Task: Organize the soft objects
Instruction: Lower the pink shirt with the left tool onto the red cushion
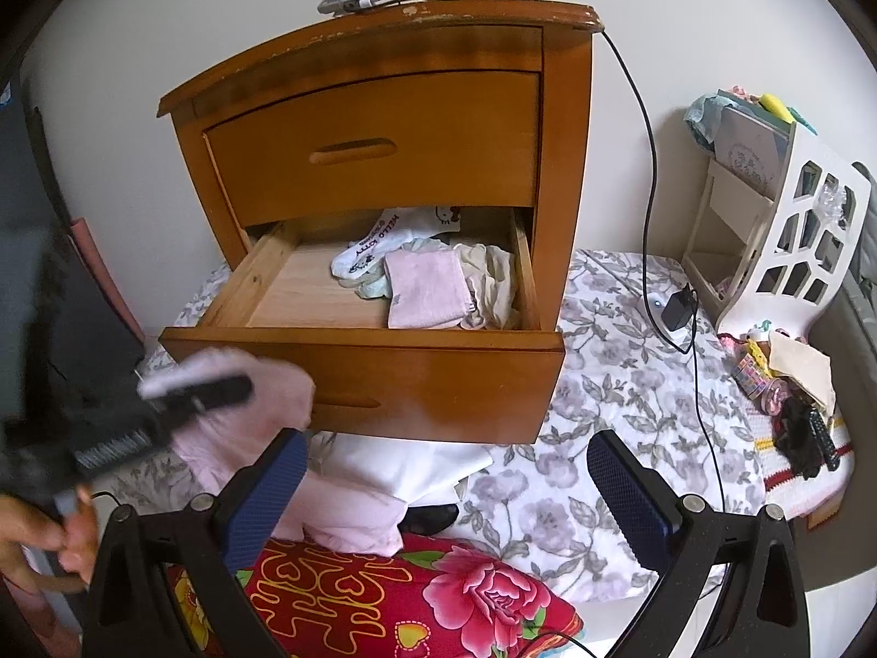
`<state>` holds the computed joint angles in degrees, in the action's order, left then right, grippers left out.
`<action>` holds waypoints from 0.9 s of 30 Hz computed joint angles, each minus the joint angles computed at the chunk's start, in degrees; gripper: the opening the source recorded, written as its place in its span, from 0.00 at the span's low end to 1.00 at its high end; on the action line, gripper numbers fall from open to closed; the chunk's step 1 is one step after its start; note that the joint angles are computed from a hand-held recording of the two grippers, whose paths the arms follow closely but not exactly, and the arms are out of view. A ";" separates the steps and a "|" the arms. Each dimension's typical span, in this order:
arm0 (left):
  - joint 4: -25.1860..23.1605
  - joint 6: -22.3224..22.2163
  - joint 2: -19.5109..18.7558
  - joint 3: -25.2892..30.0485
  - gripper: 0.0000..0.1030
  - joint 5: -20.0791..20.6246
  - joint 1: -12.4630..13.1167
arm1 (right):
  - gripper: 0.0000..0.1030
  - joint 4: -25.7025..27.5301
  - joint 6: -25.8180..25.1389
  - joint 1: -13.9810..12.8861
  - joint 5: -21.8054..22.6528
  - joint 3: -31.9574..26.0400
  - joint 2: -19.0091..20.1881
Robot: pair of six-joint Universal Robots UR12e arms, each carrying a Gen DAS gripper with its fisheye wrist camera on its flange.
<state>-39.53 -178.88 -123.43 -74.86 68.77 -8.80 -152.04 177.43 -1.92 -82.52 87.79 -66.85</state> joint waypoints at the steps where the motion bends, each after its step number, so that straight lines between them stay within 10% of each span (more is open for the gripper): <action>1: -1.64 0.27 -0.38 0.23 0.08 -0.13 -0.03 | 1.00 0.09 -0.08 0.02 0.01 -0.05 0.05; 16: -11.19 2.64 -5.11 5.79 0.08 1.58 -1.36 | 1.00 1.76 -0.62 0.26 -0.35 -0.75 0.69; 27: -9.78 5.50 -6.01 8.62 0.08 -3.00 -1.57 | 1.00 1.25 0.63 -0.30 -1.27 -1.33 0.99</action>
<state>-49.31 -173.38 -129.44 -66.24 65.77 -10.38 -150.79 178.06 -2.22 -83.79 86.47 -65.86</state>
